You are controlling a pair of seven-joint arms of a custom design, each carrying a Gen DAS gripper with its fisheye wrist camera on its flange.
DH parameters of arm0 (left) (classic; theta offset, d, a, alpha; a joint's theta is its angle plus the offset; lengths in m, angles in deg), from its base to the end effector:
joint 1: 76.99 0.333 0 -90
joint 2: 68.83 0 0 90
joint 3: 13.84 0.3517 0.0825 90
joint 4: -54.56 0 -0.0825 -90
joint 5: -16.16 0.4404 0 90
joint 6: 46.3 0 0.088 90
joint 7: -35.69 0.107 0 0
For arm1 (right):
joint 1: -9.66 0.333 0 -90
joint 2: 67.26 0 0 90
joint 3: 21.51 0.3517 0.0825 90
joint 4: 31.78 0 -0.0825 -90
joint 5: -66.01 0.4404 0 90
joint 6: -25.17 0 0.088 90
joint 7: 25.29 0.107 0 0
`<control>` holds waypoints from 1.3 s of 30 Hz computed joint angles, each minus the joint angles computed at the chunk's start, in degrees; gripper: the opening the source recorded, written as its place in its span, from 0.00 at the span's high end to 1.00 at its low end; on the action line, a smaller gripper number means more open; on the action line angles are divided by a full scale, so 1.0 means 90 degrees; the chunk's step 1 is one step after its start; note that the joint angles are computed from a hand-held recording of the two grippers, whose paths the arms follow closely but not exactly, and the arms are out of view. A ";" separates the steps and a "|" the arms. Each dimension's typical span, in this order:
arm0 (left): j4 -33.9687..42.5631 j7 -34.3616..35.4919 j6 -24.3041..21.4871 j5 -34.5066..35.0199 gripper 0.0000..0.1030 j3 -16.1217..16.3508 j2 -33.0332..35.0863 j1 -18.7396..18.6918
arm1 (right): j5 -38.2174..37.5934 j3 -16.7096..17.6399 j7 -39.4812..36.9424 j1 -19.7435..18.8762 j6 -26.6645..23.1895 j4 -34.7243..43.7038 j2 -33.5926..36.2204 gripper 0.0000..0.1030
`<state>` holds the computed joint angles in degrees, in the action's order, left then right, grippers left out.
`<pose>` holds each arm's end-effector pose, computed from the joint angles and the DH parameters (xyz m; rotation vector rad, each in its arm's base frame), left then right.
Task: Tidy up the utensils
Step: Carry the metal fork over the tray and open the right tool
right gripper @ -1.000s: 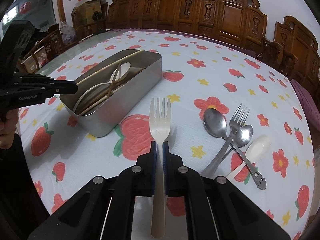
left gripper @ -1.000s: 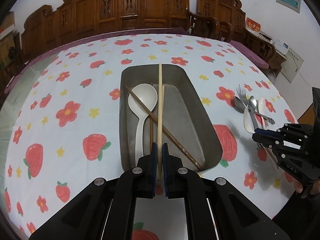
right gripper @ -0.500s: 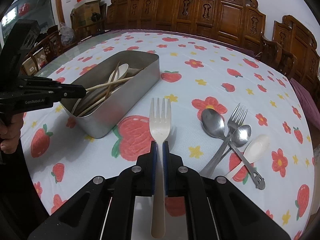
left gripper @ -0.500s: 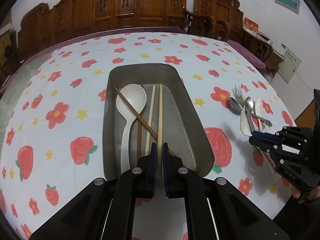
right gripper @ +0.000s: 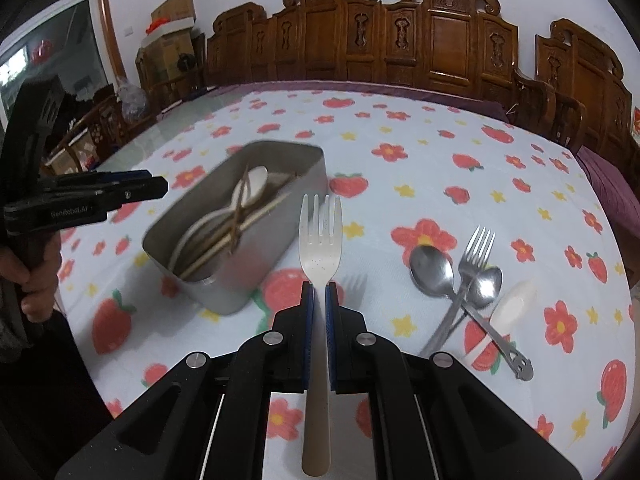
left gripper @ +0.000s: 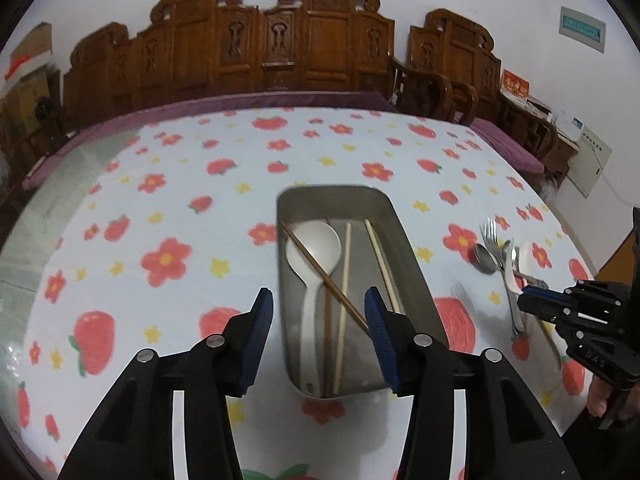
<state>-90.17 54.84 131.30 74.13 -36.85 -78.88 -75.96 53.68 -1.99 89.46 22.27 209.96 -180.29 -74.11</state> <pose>0.4387 -0.2543 0.3846 -1.6641 1.9659 -0.8430 0.4239 0.2912 0.3741 -2.0050 1.3824 -0.3923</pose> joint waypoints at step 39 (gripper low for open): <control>-0.0817 0.1411 0.0450 -0.1434 0.08 -0.0593 -0.1086 0.1281 | -0.1364 -0.1773 0.2166 0.2271 -0.1487 0.3363 0.2457 0.93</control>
